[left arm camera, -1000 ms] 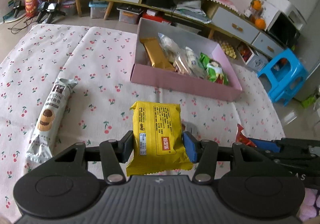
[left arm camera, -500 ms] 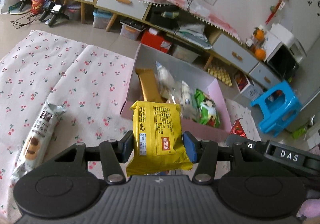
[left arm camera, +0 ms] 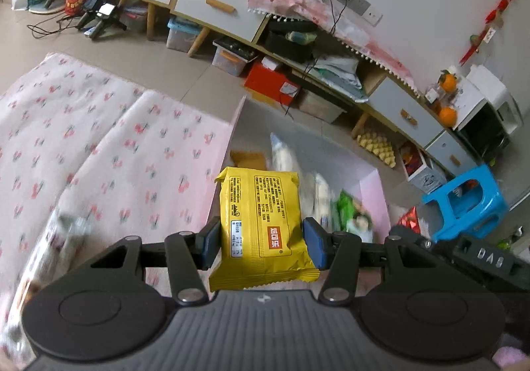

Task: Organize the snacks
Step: 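Carry the yellow bag and red candy packet over the pink box with both tools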

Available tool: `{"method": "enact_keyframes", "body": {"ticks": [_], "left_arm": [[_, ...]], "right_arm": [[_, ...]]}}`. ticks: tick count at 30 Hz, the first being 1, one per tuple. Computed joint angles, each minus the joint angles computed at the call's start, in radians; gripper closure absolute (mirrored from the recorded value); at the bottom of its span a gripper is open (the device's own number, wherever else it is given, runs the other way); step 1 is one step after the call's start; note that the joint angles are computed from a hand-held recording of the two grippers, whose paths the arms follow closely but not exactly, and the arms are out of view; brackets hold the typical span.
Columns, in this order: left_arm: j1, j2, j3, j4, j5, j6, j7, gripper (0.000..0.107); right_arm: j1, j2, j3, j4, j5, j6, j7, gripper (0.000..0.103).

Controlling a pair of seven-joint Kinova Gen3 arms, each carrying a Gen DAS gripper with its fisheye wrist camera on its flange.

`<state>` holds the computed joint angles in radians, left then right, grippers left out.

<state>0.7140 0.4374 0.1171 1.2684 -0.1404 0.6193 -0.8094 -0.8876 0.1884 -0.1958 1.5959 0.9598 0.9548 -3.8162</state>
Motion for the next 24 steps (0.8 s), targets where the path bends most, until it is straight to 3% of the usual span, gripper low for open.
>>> {"method": "enact_keyframes", "body": {"ticks": [6, 12, 24], "left_arm": [[-0.021, 0.082, 0.008, -0.126, 0.013, 0.023, -0.072, 0.059], [-0.009, 0.176, 0.006, -0.268, 0.026, 0.093, -0.164, 0.059], [-0.012, 0.237, 0.013, -0.339, 0.081, 0.091, -0.298, 0.058]], "right_arm": [[0.063, 0.006, 0.045, 0.004, -0.020, -0.080, 0.025, 0.074], [0.108, 0.054, 0.066, -0.042, -0.068, -0.103, 0.164, 0.074], [0.114, 0.097, 0.131, -0.071, -0.117, -0.156, 0.251, 0.072]]}}
